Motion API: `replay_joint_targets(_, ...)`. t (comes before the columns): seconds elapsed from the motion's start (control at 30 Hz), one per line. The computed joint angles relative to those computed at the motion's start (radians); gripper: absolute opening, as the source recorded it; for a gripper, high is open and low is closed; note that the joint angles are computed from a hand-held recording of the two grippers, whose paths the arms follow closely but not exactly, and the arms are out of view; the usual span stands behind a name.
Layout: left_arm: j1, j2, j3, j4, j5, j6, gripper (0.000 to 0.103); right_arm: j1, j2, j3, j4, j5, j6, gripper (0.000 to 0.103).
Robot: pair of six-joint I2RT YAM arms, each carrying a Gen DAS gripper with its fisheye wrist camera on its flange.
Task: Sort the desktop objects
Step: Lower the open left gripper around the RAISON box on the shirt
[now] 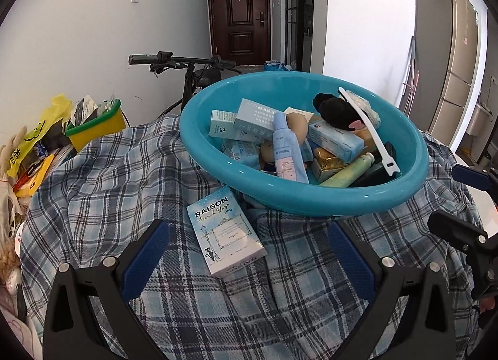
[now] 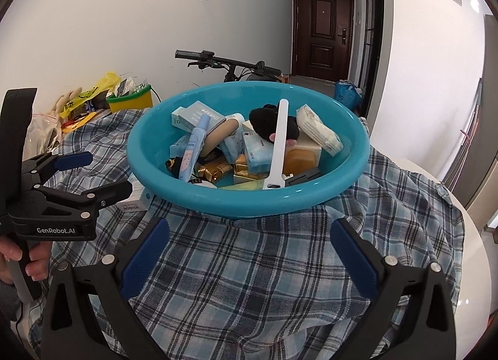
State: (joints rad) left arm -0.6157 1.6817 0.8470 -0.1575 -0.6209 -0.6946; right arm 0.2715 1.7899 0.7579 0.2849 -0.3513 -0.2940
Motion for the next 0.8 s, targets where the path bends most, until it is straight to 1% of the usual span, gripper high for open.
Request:
replay_joint_targets(0.1,0.027,0.04,0.007,0.003,0.005,0.003,0.103,-0.008,0.013,0.01,-0.003,-0.005,0.001,0.103)
replay_joint_targets(0.17,0.06,0.071,0.007,0.02,0.046,0.004,0.103,-0.011,0.018,0.015,-0.006,-0.003,0.0,0.103)
replay_joint_targets(0.27,0.116,0.119,-0.001,0.075,0.112,0.024,0.103,-0.017,0.021,0.019,-0.007,-0.009,0.003,0.103)
replay_joint_targets(0.33,0.142,0.152,-0.008,0.118,0.105,0.045,0.103,-0.02,0.023,0.021,-0.007,-0.012,0.003,0.103)
replay_joint_targets(0.4,0.165,0.176,-0.005,0.137,0.1,0.064,0.103,-0.021,0.025,0.023,-0.007,-0.012,0.001,0.103)
replay_joint_targets(0.43,0.177,0.18,-0.012,0.156,0.111,0.072,0.103,-0.021,0.028,0.024,-0.008,-0.012,-0.001,0.103)
replay_joint_targets(0.5,0.199,0.19,-0.011,0.162,0.14,0.07,0.103,-0.019,0.031,0.027,-0.01,-0.009,-0.004,0.103)
replay_joint_targets(0.57,0.209,0.184,-0.026,0.184,0.168,0.076,0.096,-0.018,0.033,0.027,-0.011,-0.005,-0.009,0.103)
replay_joint_targets(0.6,0.208,0.183,-0.025,0.183,0.167,0.08,0.09,-0.017,0.033,0.026,-0.01,-0.003,-0.012,0.103)
replay_joint_targets(0.67,0.203,0.179,-0.024,0.184,0.165,0.095,0.081,-0.015,0.034,0.024,-0.006,0.003,-0.014,0.103)
replay_joint_targets(0.7,0.201,0.178,-0.022,0.184,0.168,0.103,0.071,-0.014,0.034,0.023,-0.004,0.005,-0.014,0.103)
replay_joint_targets(0.73,0.197,0.178,-0.02,0.181,0.167,0.11,0.067,-0.013,0.033,0.023,-0.004,0.006,-0.015,0.103)
replay_joint_targets(0.77,0.191,0.176,-0.02,0.181,0.155,0.117,0.065,-0.013,0.033,0.023,-0.005,0.006,-0.016,0.103)
replay_joint_targets(0.8,0.187,0.169,-0.023,0.186,0.147,0.13,0.057,-0.013,0.032,0.021,-0.003,0.007,-0.015,0.103)
